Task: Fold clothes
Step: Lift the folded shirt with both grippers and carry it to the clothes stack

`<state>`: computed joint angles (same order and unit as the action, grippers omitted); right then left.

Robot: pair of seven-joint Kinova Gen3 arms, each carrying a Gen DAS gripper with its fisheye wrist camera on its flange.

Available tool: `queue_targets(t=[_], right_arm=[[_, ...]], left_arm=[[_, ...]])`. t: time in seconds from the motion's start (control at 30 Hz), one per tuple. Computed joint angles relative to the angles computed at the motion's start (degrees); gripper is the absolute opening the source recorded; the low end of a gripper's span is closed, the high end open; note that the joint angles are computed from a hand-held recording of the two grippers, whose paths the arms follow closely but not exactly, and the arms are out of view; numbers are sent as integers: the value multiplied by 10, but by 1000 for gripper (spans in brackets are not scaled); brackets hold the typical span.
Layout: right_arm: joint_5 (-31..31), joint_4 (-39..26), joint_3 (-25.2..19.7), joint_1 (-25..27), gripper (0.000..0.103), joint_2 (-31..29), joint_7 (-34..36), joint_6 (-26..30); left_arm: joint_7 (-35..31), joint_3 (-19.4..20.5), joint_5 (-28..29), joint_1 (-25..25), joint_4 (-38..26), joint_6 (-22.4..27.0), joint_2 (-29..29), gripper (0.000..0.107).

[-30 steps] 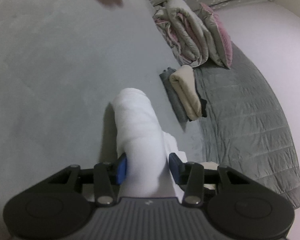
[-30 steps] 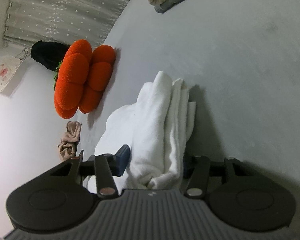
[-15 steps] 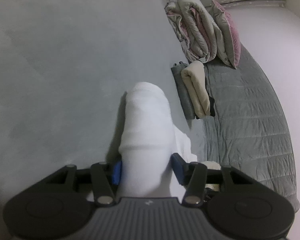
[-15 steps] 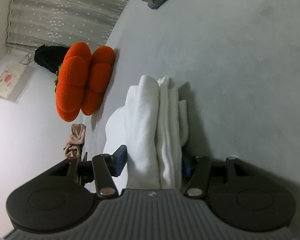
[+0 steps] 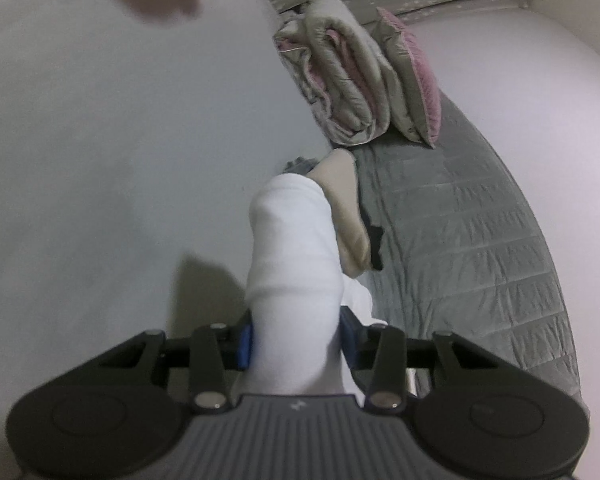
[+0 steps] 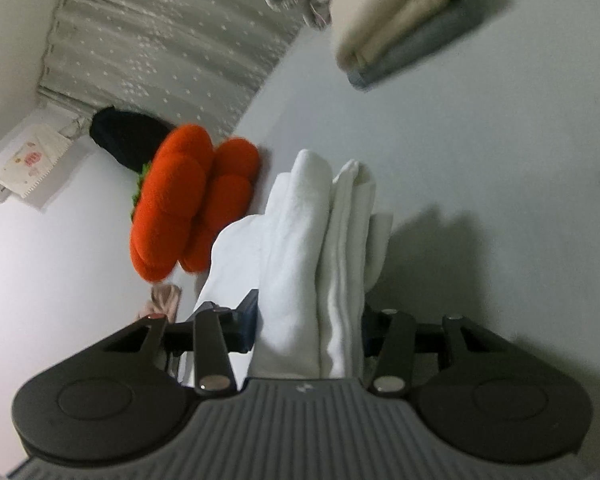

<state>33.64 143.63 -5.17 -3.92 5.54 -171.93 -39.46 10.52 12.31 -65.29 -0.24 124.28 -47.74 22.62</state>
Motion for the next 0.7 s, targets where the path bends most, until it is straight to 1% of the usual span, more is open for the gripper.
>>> queue_targets(t=[0.2,0.33,0.53,0.6,0.7], right_arm=[[-54,-52,3,-8,49,10,51,30],[-111,-85,3,-16,49,27,114,36],[-171,-115,6,-6,49,58,176,9],[-203,-125,10,-9,49,68,205,2],[-235,-141,15,-7,49,81,243,-15]], left_arm=[[32,8,-18,21,-86,40,20,42],[57,8,-34,40,-152,65,41,42],[95,1,-70,70,-259,81,88,42],[117,-6,-90,82,-301,84,107,42],[153,-22,-117,103,-366,81,136,42]])
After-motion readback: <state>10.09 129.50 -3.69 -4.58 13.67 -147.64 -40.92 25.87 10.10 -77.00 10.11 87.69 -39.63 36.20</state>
